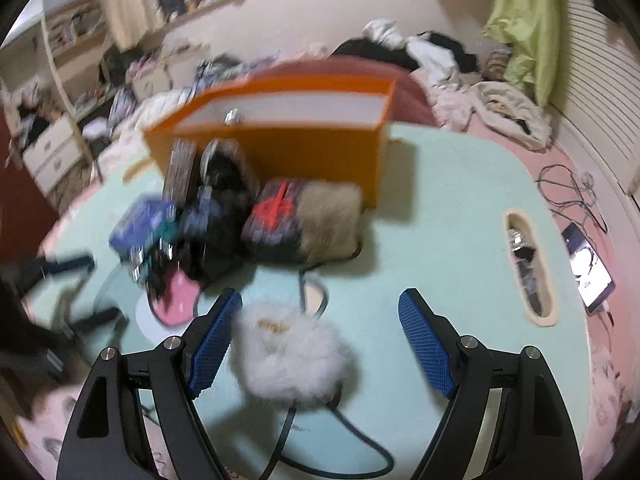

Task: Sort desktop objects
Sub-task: 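Grasp the brown card box with the left gripper, place it on the pile, then grasp the metal ring keychain with the right gripper, set it on the table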

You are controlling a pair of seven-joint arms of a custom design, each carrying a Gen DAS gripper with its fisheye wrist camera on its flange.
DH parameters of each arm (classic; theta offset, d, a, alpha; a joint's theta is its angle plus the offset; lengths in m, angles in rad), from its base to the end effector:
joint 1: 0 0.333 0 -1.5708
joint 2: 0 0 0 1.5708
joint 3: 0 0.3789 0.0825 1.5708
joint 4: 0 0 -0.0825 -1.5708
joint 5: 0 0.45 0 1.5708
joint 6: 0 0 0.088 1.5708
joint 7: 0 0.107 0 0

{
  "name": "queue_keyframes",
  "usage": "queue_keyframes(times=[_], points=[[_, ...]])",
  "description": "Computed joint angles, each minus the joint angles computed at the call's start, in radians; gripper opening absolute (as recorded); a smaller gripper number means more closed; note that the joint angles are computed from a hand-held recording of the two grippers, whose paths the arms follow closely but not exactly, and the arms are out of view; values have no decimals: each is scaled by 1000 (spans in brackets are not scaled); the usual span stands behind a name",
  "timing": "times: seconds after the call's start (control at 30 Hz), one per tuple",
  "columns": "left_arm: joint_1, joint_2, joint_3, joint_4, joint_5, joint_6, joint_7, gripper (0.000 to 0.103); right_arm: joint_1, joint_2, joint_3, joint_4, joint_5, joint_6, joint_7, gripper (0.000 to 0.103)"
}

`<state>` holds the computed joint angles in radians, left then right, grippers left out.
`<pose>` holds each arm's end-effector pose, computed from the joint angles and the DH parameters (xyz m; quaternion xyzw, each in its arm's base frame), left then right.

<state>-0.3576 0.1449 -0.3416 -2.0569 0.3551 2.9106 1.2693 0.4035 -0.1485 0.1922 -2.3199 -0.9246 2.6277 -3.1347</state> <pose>0.5138 -0.4478 0.4766 -0.3974 0.8453 -0.3131 0.1714 0.4551 0.3348 0.4664 -0.5687 0.7347 -0.2411 0.2804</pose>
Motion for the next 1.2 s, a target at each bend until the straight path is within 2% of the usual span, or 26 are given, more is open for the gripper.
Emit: queue_keyframes(times=[0.07,0.13,0.17,0.27,0.3,0.33,0.4,0.5,0.57,0.6,0.73,0.87,0.97,1.0,1.1,1.2], points=[[19,12,-25,11,-68,-13,44,103,-25,-21,-1,-6,-93,56,92,80],[0,18,-8,23,-36,-28,4,103,-52,-23,2,18,-197,93,167,78],[-5,22,-3,28,-24,-30,-10,103,-61,-11,-4,44,-226,119,171,77],[-11,24,6,27,2,-18,-37,103,-77,62,-35,144,-241,219,122,62],[-11,22,6,24,8,-11,-44,103,-77,104,-54,187,-173,265,25,51],[-10,22,7,21,12,-5,-47,103,-73,145,-69,225,-34,300,-136,41],[-8,22,6,18,18,2,-53,103,-71,210,-68,294,217,281,-413,37],[-5,24,4,17,25,10,-59,103,-124,346,-6,466,639,161,-846,37],[0,24,0,17,19,9,-52,103,-173,430,49,582,854,55,-1030,37],[1,25,-2,17,17,10,-51,103,-178,469,54,632,903,18,-1061,37],[2,22,-5,14,13,14,-50,103,-148,627,34,855,957,-147,-1117,37],[2,22,-5,14,13,14,-51,103,-108,719,-10,986,949,-268,-1047,37],[3,24,-7,15,8,15,-48,103,-122,756,10,1019,998,-293,-1062,36],[4,24,-9,16,5,15,-46,103,-119,754,6,1011,999,-273,-1057,31],[1,26,-6,19,9,14,-50,103,-122,729,6,968,1007,-223,-1059,31],[3,26,-8,19,6,15,-46,103,-117,665,-6,873,982,-126,-1046,31]])
